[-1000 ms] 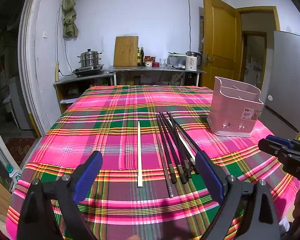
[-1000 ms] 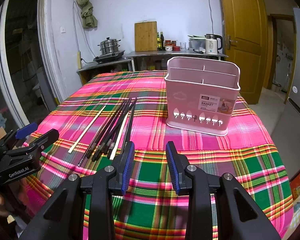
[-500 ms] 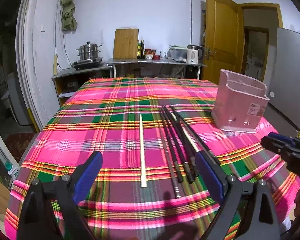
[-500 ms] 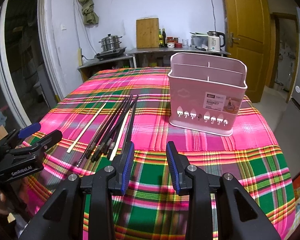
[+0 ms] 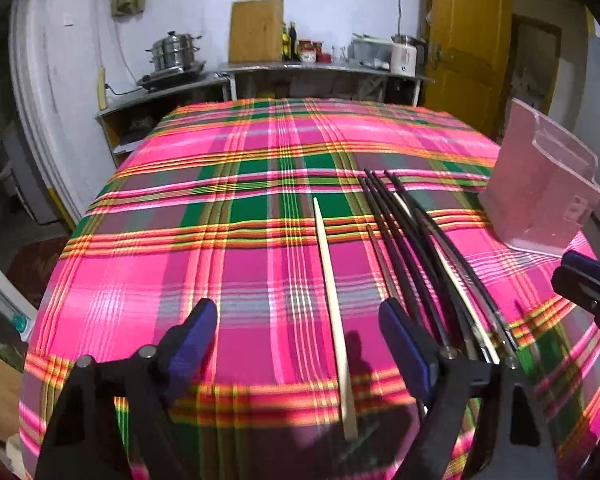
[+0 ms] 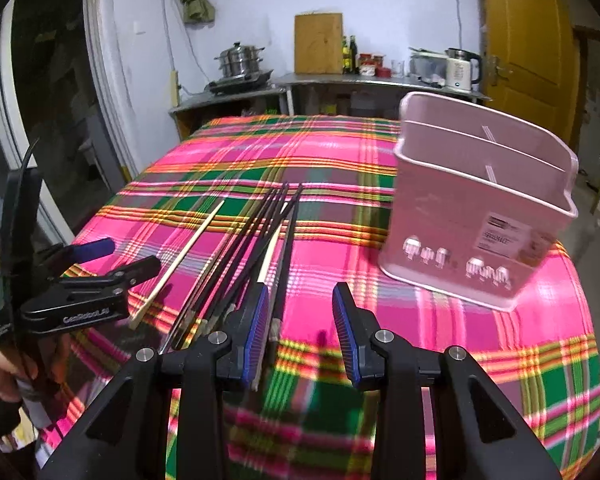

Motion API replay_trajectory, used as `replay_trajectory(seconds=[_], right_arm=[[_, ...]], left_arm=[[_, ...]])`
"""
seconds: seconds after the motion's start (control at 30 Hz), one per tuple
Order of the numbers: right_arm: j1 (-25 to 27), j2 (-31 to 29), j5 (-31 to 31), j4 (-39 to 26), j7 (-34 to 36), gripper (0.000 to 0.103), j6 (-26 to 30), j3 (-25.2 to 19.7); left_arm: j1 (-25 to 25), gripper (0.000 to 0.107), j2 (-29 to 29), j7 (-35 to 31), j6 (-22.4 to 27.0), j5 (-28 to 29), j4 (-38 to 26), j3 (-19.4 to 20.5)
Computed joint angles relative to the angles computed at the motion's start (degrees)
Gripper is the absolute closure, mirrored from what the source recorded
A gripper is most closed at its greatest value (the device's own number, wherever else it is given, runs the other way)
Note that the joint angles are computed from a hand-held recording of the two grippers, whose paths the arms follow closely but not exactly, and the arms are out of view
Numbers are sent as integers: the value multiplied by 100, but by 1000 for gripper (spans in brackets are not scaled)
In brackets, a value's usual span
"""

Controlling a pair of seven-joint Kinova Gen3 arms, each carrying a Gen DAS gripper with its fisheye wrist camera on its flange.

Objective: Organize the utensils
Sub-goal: 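Grasp a black chopstick with the right gripper while the left gripper grasps the wooden chopstick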

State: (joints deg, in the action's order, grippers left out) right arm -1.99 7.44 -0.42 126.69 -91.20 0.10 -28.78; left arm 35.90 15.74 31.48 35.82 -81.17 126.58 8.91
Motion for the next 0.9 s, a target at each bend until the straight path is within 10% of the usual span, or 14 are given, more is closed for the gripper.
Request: replay_trajectory(seconds=[0.33, 0.9], right_arm=[[-878, 833, -389, -1054, 393, 69, 767, 786], [-2252, 1593, -74, -2299, -107, 85, 1622, 2194]], left_arm=[[-543, 54, 194, -1613, -1151, 1109, -428, -452], [-958, 80, 598, -4118, -1674, 2827, -1317, -868]])
